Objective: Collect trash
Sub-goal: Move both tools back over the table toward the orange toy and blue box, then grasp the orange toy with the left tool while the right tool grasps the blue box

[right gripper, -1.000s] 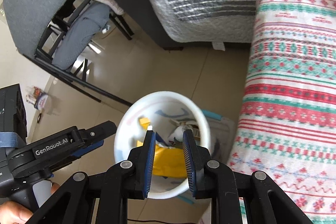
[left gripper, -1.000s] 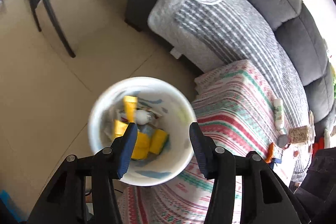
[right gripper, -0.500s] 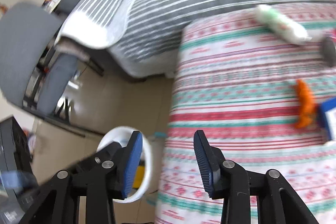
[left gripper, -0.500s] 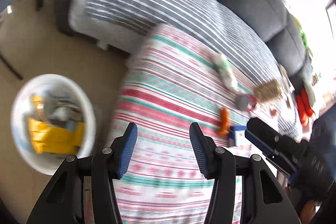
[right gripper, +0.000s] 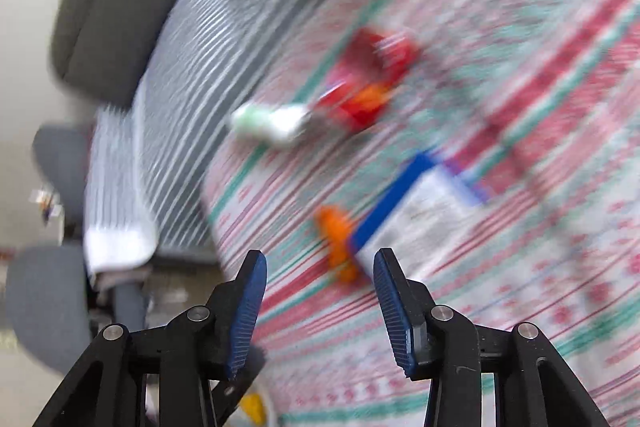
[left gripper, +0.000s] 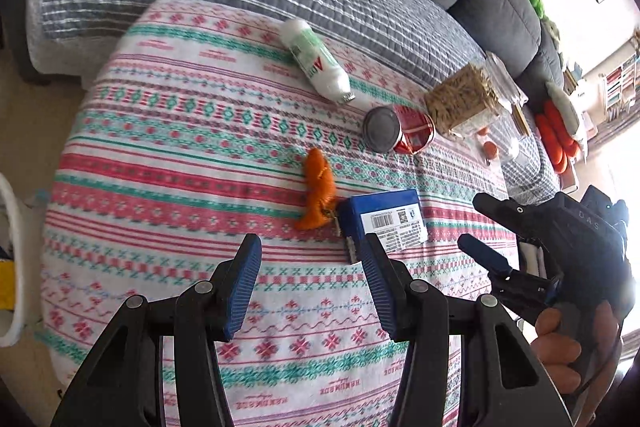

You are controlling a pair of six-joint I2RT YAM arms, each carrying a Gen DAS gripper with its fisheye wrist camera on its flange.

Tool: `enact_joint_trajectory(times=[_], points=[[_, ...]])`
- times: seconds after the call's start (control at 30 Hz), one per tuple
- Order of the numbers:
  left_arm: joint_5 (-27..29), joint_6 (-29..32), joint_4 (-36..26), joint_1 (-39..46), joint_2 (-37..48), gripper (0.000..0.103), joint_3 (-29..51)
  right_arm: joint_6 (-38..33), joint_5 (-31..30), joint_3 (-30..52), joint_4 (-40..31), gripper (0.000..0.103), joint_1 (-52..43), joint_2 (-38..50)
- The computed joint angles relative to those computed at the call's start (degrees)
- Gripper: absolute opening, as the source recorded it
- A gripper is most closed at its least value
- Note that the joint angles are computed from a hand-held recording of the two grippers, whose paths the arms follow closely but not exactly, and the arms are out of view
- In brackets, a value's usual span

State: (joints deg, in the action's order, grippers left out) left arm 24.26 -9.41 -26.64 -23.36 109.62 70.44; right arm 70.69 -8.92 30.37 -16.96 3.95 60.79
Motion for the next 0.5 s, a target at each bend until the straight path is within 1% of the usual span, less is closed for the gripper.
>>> enact_joint_trajectory(times=[0.1,0.13,0.2,0.33,0.5], points=[[-0.6,-1.1,0.4,-1.5,2.5,0.055,1.7,-0.4,-5.1,-3.0,2.0,0.050,-6.1,-0.3],[-0.8,-1.4,0.5,-1.7,3.2,0.055,2.2,-1.1,-5.7,-3.3,2.0,0.050,-7.1,-0.2],[-0.9,-2.1,0.9,-2.2,4.7,0.055,3.1,-2.0,-6.0,-3.6,2.3,0.050,-8.3,0.5],[-0.9,-3.3,1.2,-2.8,7.0,0.055,5.0,-2.0,-8.6,-4.4,5.2,0.050,-9.8,3.3],[-1.8,-3.2,1.0,-3.8,10.0,0.055,7.6,-3.0,-9.0,-4.4,8.1,0.050,-9.8,7.4]])
